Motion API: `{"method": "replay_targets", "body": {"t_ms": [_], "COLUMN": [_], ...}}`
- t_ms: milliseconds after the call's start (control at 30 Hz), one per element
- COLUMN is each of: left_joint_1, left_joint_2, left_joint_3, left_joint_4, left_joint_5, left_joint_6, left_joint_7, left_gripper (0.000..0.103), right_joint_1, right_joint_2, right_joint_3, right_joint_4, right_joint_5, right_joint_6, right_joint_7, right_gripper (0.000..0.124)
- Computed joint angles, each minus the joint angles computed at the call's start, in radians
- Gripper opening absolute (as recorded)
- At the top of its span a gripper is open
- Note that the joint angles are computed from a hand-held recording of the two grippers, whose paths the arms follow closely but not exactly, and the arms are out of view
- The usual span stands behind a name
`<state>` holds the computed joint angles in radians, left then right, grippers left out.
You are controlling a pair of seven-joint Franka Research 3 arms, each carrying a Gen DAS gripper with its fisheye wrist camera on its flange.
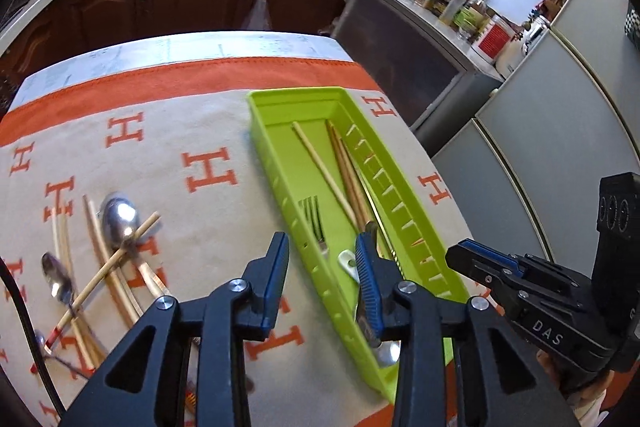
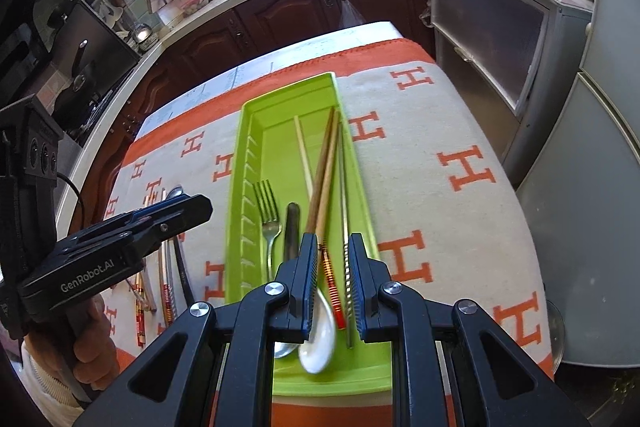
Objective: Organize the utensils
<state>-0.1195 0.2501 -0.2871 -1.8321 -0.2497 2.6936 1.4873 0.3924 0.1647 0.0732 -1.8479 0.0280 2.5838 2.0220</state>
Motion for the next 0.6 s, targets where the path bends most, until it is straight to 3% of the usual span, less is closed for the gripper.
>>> {"method": "replay_targets", "body": {"t_ms": [300,600], "left_joint_1": [0.026,0.038], "left_joint_2": [-0.201,-0.337], "left_joint_3": [0.066,0.162], "left_joint_4": [-0.238,-0.408], "left_joint_5": [-0.071,-0.035], "left_joint_6": [0.003,0.017], "left_joint_7": [-0.027,-0.147], "left_gripper": [0.033,0.033], "right_joint_1": [0.033,0.094], "right_joint_2": [0.048,0.189], "right_joint_3": [0.032,0.057], "right_joint_4": [0.081,0.281], "right_joint_5": [0.047,0.091], "right_joint_6": [-0.036,-0.134], "right_joint_7": [-0.082,-0.181], "right_gripper": [0.016,0.016]}}
